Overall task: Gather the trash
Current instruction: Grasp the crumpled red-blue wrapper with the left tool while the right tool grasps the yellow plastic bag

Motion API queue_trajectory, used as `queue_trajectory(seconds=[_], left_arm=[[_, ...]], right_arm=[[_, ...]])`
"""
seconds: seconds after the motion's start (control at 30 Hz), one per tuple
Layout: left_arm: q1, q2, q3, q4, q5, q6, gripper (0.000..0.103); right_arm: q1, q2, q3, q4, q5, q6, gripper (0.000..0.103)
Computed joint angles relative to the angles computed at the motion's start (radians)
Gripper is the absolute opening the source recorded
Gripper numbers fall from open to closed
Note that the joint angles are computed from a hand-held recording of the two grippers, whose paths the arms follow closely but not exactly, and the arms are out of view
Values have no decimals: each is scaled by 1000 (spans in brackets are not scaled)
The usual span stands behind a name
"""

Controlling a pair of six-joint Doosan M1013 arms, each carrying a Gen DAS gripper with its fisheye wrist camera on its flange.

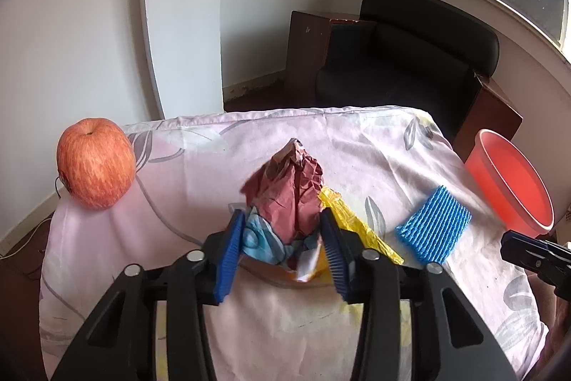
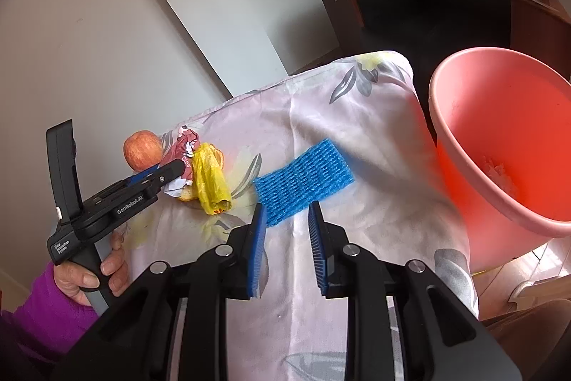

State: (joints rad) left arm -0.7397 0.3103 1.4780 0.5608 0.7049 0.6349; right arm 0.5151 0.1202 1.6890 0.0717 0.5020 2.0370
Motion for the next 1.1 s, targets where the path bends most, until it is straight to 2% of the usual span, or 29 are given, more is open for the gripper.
queue_trajectory(seconds=[0.17,0.3,0.43,0.5,0.63,0.77,0.93,1.1], left_arm=[[2,-35,44,5,-44,-62,30],[6,-63,74,14,-71,-107,29],[7,-91,104,40,-78,-164,30],[8,-106,121,51,-80,-186,30],[11,-125,147,62,-77,-220,30],[18,-135,164,49,-84,-227,30],[19,-143,176,49,-98,-236,30],[16,-146,182,49,-105,-241,30]], right_arm=[[0,25,-29,54,11,-64,25],[9,59,-71,166,18,-210,25],[24,107,-130,268,59,-355,25],[33,132,-159,275,78,-381,38],[48,176,-212,207,125,-345,39],[48,211,-247,223,177,-341,39],[69,230,-258,115,205,-258,39],[70,221,-232,104,159,-256,38]])
